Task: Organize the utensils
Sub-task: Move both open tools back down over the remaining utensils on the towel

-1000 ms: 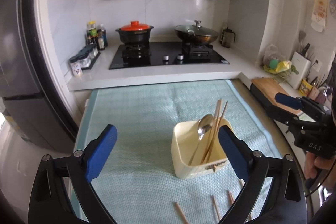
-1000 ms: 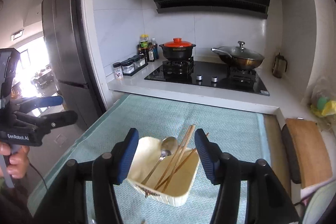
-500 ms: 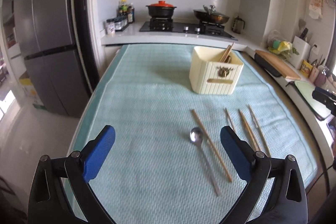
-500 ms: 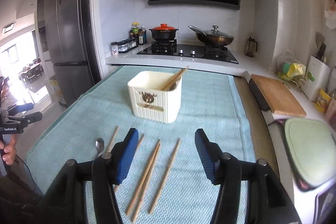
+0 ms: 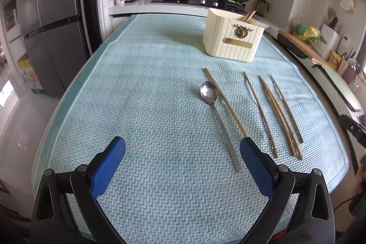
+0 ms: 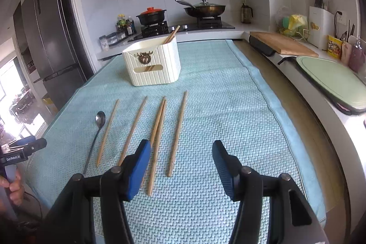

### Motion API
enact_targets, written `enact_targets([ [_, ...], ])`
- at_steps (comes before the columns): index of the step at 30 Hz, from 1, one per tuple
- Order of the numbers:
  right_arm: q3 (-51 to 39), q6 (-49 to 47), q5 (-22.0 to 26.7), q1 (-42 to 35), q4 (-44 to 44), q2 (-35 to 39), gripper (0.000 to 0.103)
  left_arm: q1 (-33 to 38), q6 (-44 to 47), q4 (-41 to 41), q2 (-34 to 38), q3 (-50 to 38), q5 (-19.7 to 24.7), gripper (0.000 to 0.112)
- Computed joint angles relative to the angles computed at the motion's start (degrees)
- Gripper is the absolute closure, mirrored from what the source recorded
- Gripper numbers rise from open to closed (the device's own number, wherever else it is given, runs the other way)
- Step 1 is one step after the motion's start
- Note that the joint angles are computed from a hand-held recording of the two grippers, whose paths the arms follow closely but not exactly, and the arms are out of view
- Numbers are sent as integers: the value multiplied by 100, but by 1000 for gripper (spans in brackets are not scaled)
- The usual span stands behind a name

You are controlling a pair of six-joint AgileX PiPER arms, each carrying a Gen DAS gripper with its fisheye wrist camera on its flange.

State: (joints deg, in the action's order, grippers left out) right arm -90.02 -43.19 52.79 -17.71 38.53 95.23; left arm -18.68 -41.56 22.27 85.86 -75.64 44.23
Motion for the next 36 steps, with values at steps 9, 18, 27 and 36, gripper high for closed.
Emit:
enact_targets([
  [9,54,300,24,208,-161,88,46,285,94,-306,146,-28,-207,12],
  [18,181,229,27,373,-186,30,46,7,-607,784,315,-132,-37,12],
  [27,102,360,221,208,-185,207,46,399,29,-386,381,-99,-144,12],
  [36,-548,898,671,242,-363,688,46,670,1042,-1464,837,-595,8,12],
])
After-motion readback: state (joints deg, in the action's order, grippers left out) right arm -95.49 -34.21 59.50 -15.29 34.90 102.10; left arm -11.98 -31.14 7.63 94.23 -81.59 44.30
